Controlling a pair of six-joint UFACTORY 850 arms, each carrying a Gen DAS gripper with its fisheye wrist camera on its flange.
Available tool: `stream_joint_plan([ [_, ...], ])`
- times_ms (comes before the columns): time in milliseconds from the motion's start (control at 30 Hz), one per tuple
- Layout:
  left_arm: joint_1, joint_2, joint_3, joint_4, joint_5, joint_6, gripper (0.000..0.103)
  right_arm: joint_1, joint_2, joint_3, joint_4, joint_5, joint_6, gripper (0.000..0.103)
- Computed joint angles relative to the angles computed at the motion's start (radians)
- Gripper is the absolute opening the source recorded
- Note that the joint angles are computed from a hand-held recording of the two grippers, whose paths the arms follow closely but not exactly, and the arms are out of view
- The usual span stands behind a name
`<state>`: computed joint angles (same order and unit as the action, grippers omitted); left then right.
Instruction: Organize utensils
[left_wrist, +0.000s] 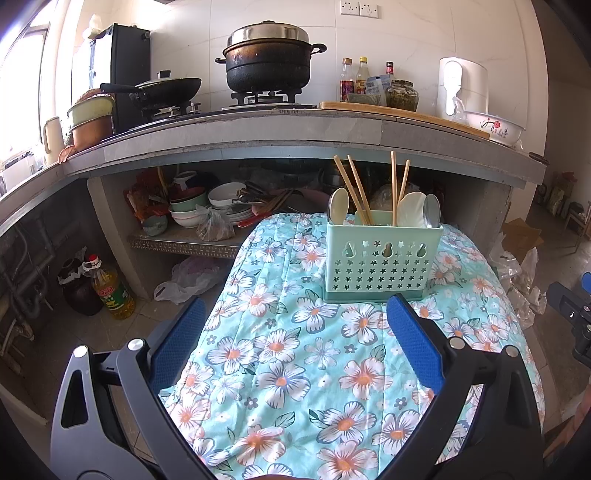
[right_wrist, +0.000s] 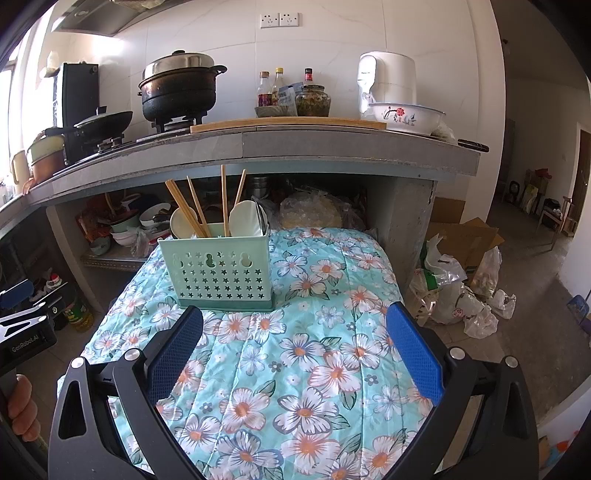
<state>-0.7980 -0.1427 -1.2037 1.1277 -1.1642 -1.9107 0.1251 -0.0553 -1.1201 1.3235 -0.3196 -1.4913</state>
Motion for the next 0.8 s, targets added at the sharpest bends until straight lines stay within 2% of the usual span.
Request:
stream_joint_plan([
  [800,0.001,0.0,-0.002,-0.001,0.0,0.002,0.095,0.002,0.002,0.001,-0.002,0.002,0.005,0.097],
])
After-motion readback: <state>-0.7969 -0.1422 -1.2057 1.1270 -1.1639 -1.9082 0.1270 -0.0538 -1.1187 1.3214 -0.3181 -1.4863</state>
